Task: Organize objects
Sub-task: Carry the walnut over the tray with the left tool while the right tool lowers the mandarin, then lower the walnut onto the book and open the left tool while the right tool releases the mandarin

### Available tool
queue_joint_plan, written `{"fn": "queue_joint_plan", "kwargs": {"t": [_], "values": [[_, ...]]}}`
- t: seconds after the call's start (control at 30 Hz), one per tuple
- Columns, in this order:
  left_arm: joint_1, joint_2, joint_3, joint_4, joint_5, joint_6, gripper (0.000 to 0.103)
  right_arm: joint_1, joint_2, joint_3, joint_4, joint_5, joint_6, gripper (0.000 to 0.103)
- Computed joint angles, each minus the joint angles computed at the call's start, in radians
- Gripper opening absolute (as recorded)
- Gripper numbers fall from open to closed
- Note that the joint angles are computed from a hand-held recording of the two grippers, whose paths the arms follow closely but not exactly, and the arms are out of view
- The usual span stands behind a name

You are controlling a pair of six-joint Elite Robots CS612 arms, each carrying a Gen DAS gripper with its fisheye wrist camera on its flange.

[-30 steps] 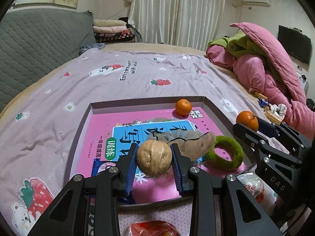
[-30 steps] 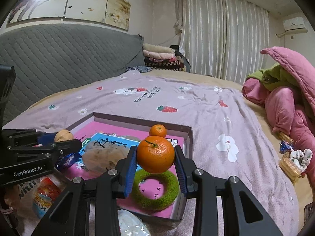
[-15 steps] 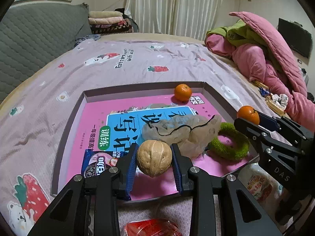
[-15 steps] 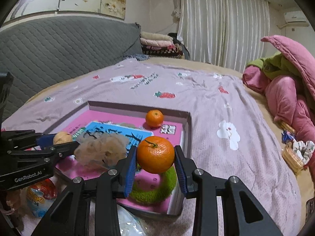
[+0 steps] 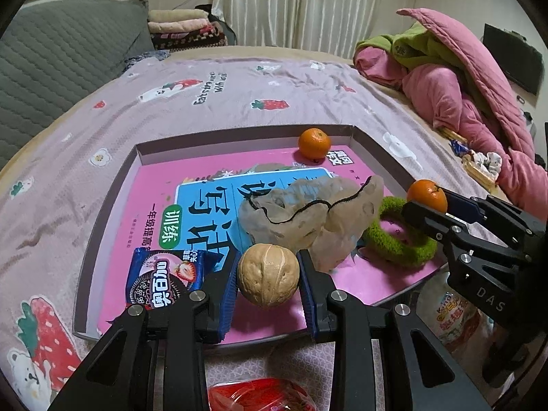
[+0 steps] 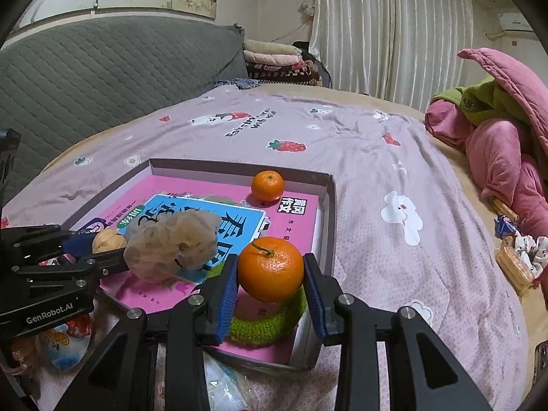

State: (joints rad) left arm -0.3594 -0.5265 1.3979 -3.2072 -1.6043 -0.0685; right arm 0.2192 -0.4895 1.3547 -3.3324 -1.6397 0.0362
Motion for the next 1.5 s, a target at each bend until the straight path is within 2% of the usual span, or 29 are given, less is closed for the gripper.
{"fn": "queue_joint_plan", "kwargs": {"t": [0.5, 1.37, 1.5], "values": [[-0.004, 0.002, -0.004, 0.018, 0.007, 0.007, 0.033, 0.0, 0.001, -0.008, 0.059, 0.013, -0.01, 0.037], [-0.006, -0.001, -0.005, 0.045, 0.032, -0.011, 0.033, 0.006, 0.007, -0.024, 0.095, -0.001, -0.037, 0.038], [-0.002, -0.001, -0.01, 0.061, 0.015, -0.023, 0.033, 0.005, 0.007, -0.024, 0.096, 0.0, -0.042, 0.038]]}}
